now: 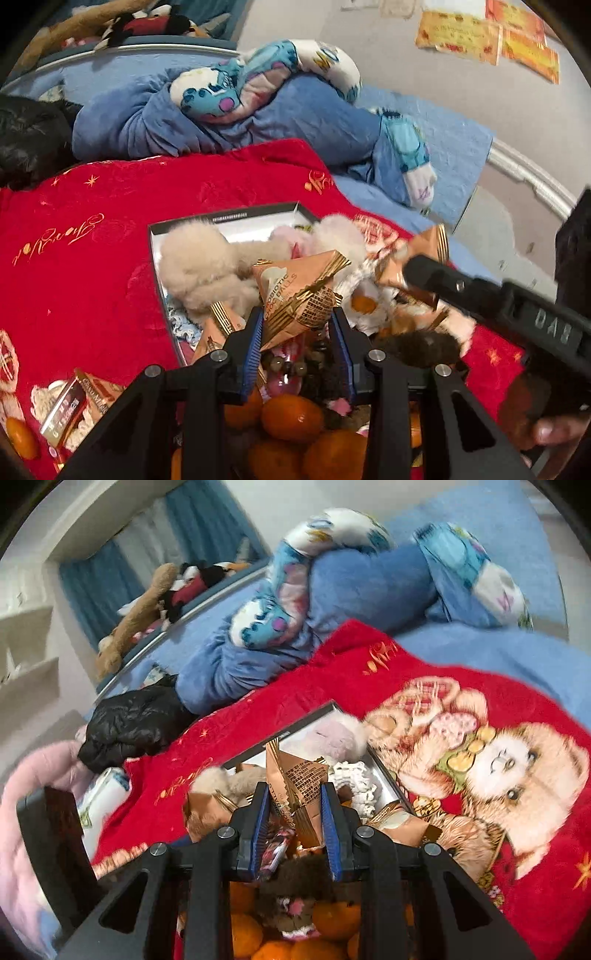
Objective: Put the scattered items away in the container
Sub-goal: 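Lower both packets into the tray and open both grippers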
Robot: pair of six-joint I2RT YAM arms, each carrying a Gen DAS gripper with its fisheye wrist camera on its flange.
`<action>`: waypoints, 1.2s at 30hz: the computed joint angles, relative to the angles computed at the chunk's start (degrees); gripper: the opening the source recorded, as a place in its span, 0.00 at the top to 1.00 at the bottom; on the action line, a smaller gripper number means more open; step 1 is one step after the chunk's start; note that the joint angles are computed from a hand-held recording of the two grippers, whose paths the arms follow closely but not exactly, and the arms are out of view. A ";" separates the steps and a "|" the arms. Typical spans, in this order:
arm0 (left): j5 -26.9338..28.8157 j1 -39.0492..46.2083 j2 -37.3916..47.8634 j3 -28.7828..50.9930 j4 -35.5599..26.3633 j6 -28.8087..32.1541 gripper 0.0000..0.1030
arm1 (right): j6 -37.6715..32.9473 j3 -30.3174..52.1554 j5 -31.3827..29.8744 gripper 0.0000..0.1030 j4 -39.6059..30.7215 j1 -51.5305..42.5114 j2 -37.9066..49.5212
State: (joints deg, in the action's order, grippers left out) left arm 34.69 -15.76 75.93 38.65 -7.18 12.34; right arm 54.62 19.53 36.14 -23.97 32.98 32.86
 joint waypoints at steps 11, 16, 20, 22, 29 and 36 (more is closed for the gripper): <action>-2.92 -2.61 3.52 -0.32 3.60 0.12 0.65 | -3.66 -2.25 -5.78 0.75 7.76 -8.10 7.24; -2.30 -2.84 3.53 -0.13 3.29 0.15 0.65 | -4.09 -3.61 -6.31 0.75 10.72 -8.75 9.78; -3.27 -3.32 3.12 -0.41 3.62 -0.09 0.65 | -3.65 -3.60 -5.45 0.74 10.57 -7.70 9.85; -3.59 -3.42 3.07 -0.42 3.61 -0.17 0.65 | -4.01 -3.62 -5.05 0.74 10.61 -7.40 10.02; -6.93 -4.69 2.27 -1.09 3.97 0.14 0.63 | -4.91 -3.42 -3.36 0.55 9.01 -5.21 7.69; -9.80 -6.09 -0.22 -1.09 2.11 1.01 0.00 | -3.11 -3.92 3.46 0.00 2.62 1.04 -1.57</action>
